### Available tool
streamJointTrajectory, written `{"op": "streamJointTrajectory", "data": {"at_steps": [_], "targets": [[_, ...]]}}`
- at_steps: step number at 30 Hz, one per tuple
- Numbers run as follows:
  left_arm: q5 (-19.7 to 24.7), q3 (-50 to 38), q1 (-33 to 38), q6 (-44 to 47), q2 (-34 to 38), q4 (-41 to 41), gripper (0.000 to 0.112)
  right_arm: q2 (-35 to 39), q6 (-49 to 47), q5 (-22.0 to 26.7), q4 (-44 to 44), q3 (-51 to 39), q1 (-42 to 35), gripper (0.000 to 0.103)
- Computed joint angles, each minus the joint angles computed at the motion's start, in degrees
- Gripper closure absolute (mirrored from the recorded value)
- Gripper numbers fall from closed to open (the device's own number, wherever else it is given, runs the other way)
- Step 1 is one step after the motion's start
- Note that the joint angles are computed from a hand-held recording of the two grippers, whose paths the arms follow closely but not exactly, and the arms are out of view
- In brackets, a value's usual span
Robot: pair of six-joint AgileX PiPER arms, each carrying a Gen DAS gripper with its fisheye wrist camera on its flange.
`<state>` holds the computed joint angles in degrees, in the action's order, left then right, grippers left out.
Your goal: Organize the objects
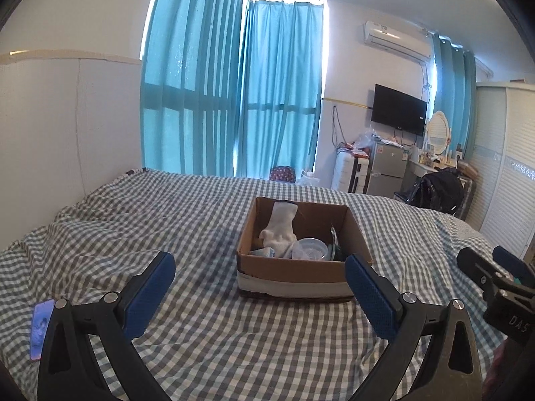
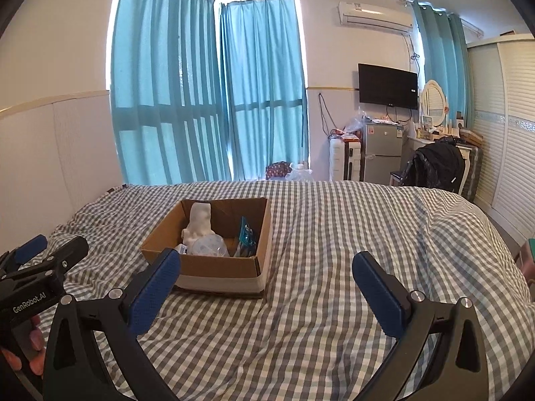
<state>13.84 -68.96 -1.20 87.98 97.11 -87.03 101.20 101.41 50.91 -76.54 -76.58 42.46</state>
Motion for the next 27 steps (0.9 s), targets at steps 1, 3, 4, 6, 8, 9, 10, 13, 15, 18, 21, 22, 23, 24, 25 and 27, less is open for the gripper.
{"op": "streamJointTrajectory", "data": {"at_steps": [1, 3, 4, 6, 8, 9, 10, 13, 15, 18, 21, 22, 23, 24, 25, 27], "targets": [[-0.1, 0.1, 0.0, 0.3, -0.1, -0.3, 0.009, 0.1, -0.1, 0.2, 0.0, -0.1, 0.1, 0.000], [-0.3, 0.1, -0.2, -0.6, -0.2, 0.8, 0.009, 0.4, -0.5, 0.4, 0.0, -0.5, 0.2, 0.000], [-0.5, 0.1, -0.3, -1.1, -0.2, 1.3, 0.009, 0.5, -0.7, 0.5, -0.1, -0.7, 0.3, 0.000], [-0.6, 0.1, -0.4, -2.3, -0.2, 2.8, 0.009, 0.7, -1.2, 0.6, 0.1, -1.0, 0.4, 0.000], [-0.5, -0.1, -0.4, -3.4, -0.2, 4.0, 0.009, 0.6, -1.6, 0.4, 0.1, -1.0, 0.3, 0.000], [-0.7, -0.2, -0.5, -4.3, -0.2, 4.9, 0.009, 0.6, -1.7, 0.4, 0.3, -1.2, 0.3, 0.000], [-0.9, -0.1, -0.7, -4.7, -0.3, 5.3, 0.009, 0.6, -1.9, 0.5, 0.4, -1.2, 0.3, 0.000], [-0.9, -0.1, -0.7, -5.5, -0.4, 6.0, 0.009, 0.6, -1.7, 0.7, 0.1, -1.2, 0.5, 0.000], [-0.9, -0.3, -0.8, -7.3, -0.4, 7.7, 0.009, 0.7, -1.6, 0.8, 0.0, -1.1, 0.6, 0.000], [-1.0, -0.4, -0.8, -8.7, -0.4, 9.0, 0.009, 0.7, -1.5, 0.9, -0.2, -1.0, 0.7, 0.000], [-1.0, -0.4, -0.8, -8.3, -0.4, 8.8, 0.009, 0.7, -1.6, 0.8, 0.0, -1.0, 0.6, 0.000], [-0.9, -0.4, -0.7, -8.3, -0.4, 8.7, 0.009, 0.8, -1.6, 0.9, 0.1, -1.0, 0.7, 0.000], [-0.6, -0.4, -0.7, -8.3, -0.4, 8.7, 0.009, 0.8, -1.7, 0.9, 0.3, -0.9, 0.7, 0.000], [-0.6, -0.4, -0.6, -8.8, -0.3, 9.2, 0.009, 0.7, -1.7, 0.8, 0.3, -0.8, 0.7, 0.000], [-0.6, -0.4, -0.6, -9.0, -0.3, 9.3, 0.009, 0.6, -1.5, 0.8, 0.2, -0.6, 0.8, 0.000], [-0.6, -0.3, -0.5, -8.8, -0.3, 9.2, 0.009, 0.6, -1.4, 0.7, 0.3, -0.6, 0.7, 0.000]]}}
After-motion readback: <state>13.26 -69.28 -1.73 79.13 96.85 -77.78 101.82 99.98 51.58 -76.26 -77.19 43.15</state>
